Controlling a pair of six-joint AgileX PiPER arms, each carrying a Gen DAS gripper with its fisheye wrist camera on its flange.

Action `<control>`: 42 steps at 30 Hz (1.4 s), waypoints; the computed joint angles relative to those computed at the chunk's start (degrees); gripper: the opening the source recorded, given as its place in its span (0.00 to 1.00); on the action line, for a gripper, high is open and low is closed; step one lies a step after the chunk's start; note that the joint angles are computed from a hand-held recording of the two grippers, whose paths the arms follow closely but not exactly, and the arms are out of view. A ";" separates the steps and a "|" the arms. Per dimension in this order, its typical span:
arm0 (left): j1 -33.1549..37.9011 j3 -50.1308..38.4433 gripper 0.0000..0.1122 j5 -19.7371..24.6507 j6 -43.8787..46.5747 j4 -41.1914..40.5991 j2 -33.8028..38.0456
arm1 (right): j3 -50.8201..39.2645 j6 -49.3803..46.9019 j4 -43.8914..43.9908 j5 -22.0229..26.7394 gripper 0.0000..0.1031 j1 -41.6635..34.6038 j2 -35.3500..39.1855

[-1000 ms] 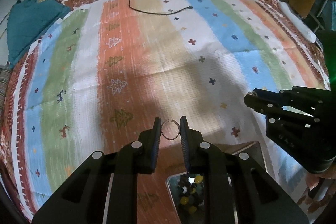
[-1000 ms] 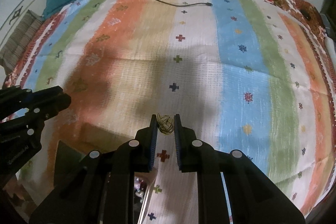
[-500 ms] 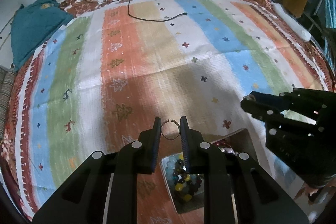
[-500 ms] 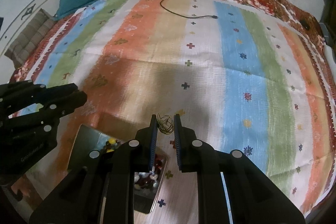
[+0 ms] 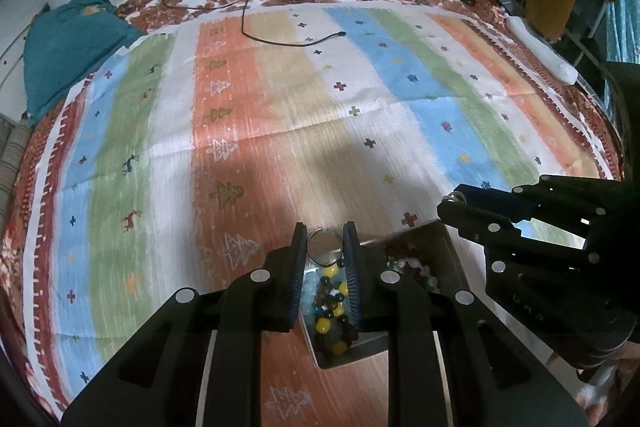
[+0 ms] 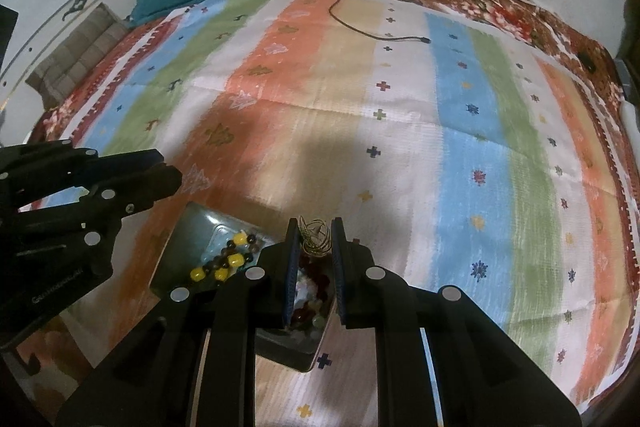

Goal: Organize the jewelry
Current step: 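Carry the ring and charm over the silver tin with both tools, then open both tools to drop the ring and charm into the tin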

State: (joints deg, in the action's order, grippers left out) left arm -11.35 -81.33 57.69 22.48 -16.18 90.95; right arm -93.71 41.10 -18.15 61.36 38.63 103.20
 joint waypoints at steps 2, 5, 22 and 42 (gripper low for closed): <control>0.31 0.62 0.16 0.24 0.56 -0.61 -0.71 | 0.68 0.35 -0.12 -0.29 0.16 0.53 -0.61; 0.99 2.07 0.16 0.39 1.58 -1.98 -2.13 | 2.12 0.76 0.17 -0.92 0.16 1.15 -1.81; 1.40 6.25 0.16 -0.43 0.72 -2.55 -5.45 | 5.77 2.85 0.91 -1.91 0.35 3.17 -3.87; 10.35 10.57 0.49 4.15 9.34 -12.93 -12.62 | 11.16 10.48 -2.53 -1.61 0.55 6.32 -12.77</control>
State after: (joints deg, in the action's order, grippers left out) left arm -1.00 -70.76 61.84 31.82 -29.12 78.33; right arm -82.55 51.58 -20.68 59.75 44.95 90.43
